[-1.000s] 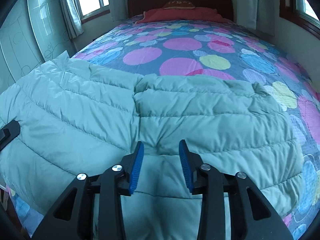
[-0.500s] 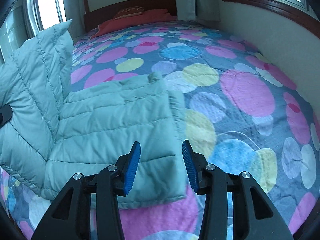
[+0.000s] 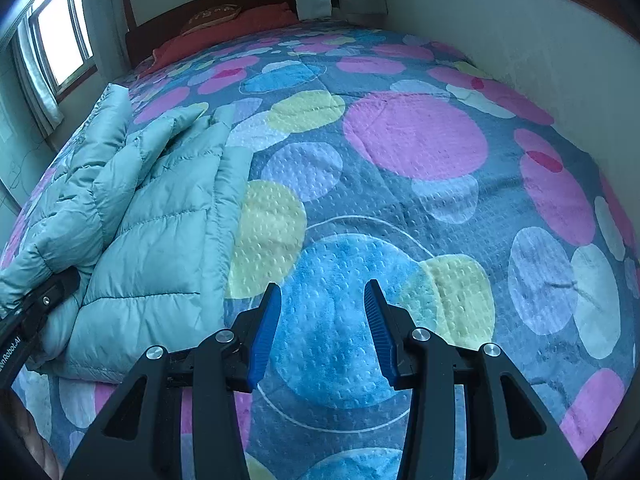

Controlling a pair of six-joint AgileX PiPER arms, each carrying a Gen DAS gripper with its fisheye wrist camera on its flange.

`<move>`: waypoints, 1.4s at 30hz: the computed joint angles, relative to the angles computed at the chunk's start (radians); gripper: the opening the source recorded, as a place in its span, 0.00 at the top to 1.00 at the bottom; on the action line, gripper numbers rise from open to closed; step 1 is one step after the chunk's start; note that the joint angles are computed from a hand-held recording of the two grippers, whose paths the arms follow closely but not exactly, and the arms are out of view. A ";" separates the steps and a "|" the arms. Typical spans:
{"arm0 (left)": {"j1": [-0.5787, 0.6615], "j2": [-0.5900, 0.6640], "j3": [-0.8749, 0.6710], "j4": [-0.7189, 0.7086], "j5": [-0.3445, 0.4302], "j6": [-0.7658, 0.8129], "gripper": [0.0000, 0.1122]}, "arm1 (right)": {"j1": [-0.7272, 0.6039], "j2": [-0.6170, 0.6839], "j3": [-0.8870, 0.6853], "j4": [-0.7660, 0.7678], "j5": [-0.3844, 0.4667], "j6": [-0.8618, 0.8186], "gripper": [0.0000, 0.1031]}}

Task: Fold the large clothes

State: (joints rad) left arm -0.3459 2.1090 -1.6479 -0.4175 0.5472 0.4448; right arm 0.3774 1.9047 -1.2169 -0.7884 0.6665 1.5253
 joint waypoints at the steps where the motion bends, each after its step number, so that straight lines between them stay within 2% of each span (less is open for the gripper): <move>1: -0.008 0.001 0.008 0.013 -0.015 -0.005 0.90 | 0.000 -0.001 0.008 -0.004 -0.004 0.008 0.57; 6: -0.029 0.007 0.038 0.040 -0.066 -0.007 0.90 | -0.017 -0.003 0.044 -0.007 -0.049 0.033 0.57; 11: -0.031 -0.005 0.049 0.008 -0.068 0.028 0.85 | -0.019 -0.009 0.058 -0.009 -0.062 0.048 0.57; 13: -0.024 -0.012 0.048 -0.065 -0.040 0.087 0.70 | -0.020 -0.014 0.061 -0.012 -0.063 0.051 0.57; 15: -0.021 -0.023 0.049 -0.121 -0.011 0.128 0.60 | -0.017 -0.018 0.060 -0.014 -0.055 0.053 0.57; 19: -0.006 -0.065 0.080 -0.222 0.027 0.213 0.58 | -0.012 -0.028 0.060 -0.016 -0.040 0.058 0.57; 25: 0.113 -0.118 0.089 -0.416 0.196 0.314 0.56 | 0.010 -0.045 0.062 -0.022 -0.011 0.069 0.57; 29: 0.208 -0.141 0.092 -0.501 0.240 0.350 0.48 | 0.024 -0.060 0.059 -0.018 0.006 0.069 0.57; 31: 0.262 -0.126 0.069 -0.535 0.258 0.338 0.43 | 0.024 -0.069 0.059 -0.014 0.004 0.072 0.57; 33: 0.306 -0.090 0.022 -0.548 0.271 0.300 0.43 | 0.022 -0.078 0.055 -0.008 -0.005 0.076 0.57; 35: 0.341 -0.029 -0.059 -0.515 0.288 0.204 0.43 | 0.020 -0.078 0.038 -0.003 -0.011 0.074 0.57; 38: 0.386 0.089 -0.217 -0.495 0.354 0.054 0.43 | 0.020 -0.058 -0.015 0.006 -0.008 0.051 0.57; 42: 0.414 0.215 -0.395 -0.509 0.421 -0.061 0.43 | 0.004 -0.028 -0.093 0.045 -0.048 0.014 0.57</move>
